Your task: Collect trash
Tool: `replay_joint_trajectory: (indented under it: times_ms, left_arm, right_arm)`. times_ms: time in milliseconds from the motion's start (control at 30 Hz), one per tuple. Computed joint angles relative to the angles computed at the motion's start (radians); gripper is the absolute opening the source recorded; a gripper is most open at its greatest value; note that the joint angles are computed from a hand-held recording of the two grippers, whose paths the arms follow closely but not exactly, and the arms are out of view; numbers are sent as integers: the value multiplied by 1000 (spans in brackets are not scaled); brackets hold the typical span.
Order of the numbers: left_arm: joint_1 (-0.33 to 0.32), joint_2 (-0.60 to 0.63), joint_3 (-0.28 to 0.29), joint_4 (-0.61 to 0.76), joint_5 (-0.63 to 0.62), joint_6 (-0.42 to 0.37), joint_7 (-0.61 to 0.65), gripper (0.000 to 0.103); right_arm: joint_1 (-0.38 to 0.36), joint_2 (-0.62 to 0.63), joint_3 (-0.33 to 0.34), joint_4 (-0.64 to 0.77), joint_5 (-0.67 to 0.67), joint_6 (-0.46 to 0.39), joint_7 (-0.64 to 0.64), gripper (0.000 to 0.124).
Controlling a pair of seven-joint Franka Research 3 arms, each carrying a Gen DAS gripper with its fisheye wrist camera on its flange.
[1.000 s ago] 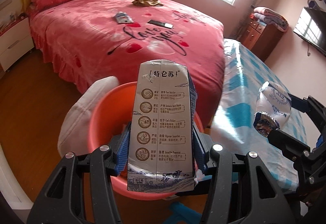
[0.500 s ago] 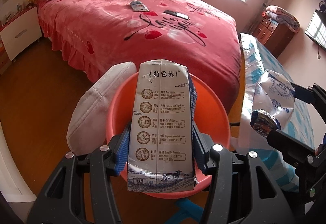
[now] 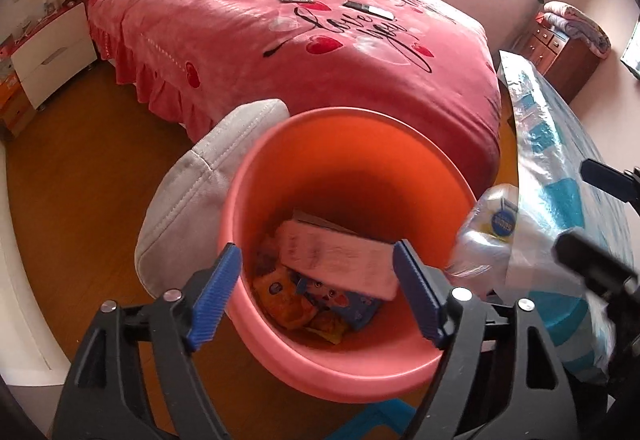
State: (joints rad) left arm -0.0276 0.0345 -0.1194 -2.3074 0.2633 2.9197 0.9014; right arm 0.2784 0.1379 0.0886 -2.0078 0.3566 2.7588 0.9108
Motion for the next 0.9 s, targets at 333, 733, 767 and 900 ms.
replay_joint_trajectory:
  times_ms: [333,733,767,900]
  left_arm:
    - [-3,-8,4,6,92,2,-85,89]
    - [-32,-9,-4,83,383,-68,-297,91]
    - [-34,-8,-6,90,392,-71,-306,91]
    - [-44,-2,-14,117,404,-73,-321,91]
  right_arm:
    - [-40,-53,-14,-29,138,-9,-21,94]
    - [-62,-106,-37,-89,226,12,-53,94]
    - [-65,-110,-40,-93,236,12,-57,94]
    - [-71,-125,-47,-110,268,28,-75,94]
